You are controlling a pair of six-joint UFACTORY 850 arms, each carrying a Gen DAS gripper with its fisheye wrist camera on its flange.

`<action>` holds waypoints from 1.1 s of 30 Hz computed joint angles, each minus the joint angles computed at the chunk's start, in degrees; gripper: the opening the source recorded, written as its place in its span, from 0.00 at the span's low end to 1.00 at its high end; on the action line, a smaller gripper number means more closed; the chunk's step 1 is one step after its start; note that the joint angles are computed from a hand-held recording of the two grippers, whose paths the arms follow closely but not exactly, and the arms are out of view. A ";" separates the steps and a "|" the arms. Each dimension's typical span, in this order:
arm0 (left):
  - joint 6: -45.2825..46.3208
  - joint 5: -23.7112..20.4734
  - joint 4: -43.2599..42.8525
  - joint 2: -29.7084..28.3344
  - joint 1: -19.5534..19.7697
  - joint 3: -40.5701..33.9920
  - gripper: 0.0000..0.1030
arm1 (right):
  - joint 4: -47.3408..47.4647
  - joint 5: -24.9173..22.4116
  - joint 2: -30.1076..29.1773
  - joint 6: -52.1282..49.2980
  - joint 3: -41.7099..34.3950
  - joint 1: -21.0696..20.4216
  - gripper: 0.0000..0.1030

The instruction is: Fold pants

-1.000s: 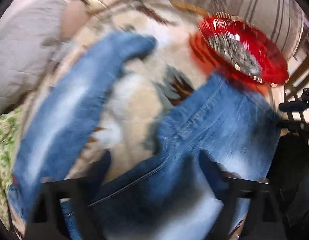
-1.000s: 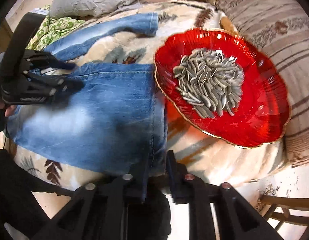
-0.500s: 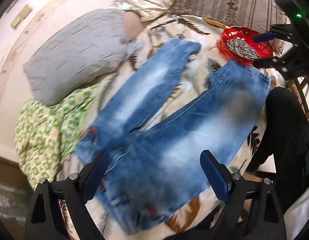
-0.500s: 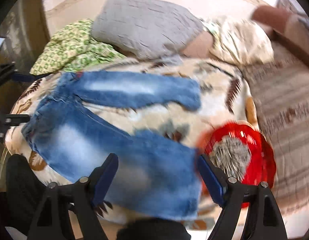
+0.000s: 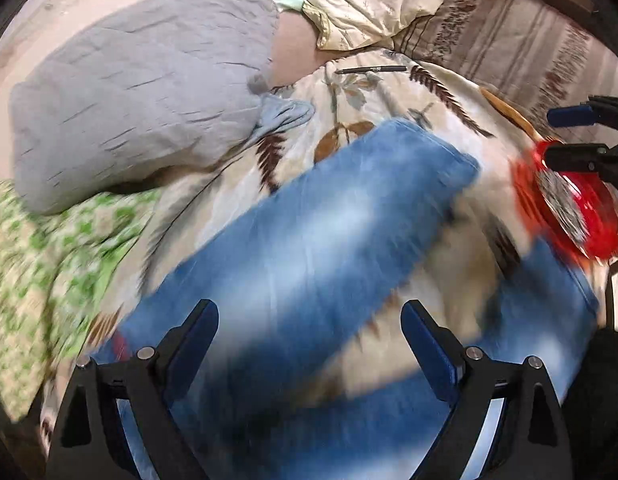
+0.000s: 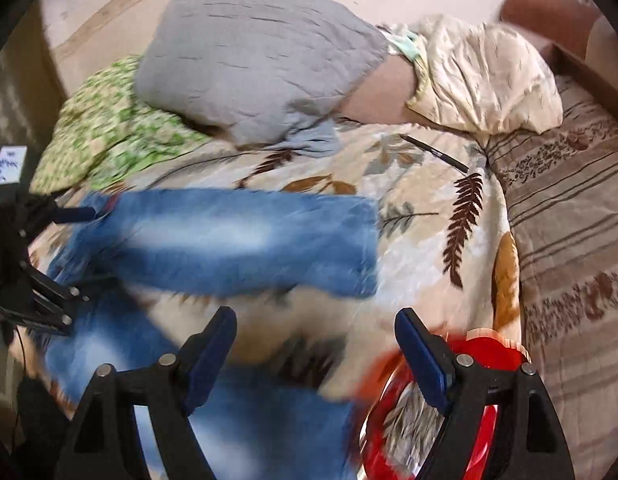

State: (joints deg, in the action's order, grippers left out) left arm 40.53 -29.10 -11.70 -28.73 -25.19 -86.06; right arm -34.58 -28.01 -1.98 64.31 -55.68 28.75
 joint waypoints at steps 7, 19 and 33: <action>-2.01 -6.18 1.82 -19.24 -1.00 -24.10 0.90 | 10.49 3.53 -14.38 -16.25 -9.70 -10.33 0.81; 0.85 -24.82 1.13 -39.00 -1.08 -53.17 0.26 | 28.42 2.90 -32.09 -42.27 -25.07 -16.79 0.45; 6.42 -13.86 0.83 -22.65 -1.18 -31.52 0.07 | 20.49 6.91 -21.09 -36.37 -16.25 -14.94 0.02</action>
State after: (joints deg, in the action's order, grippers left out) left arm 46.95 -42.96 -10.87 -51.38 -26.37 -117.58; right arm -14.09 -21.10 -23.07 27.94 -71.93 13.81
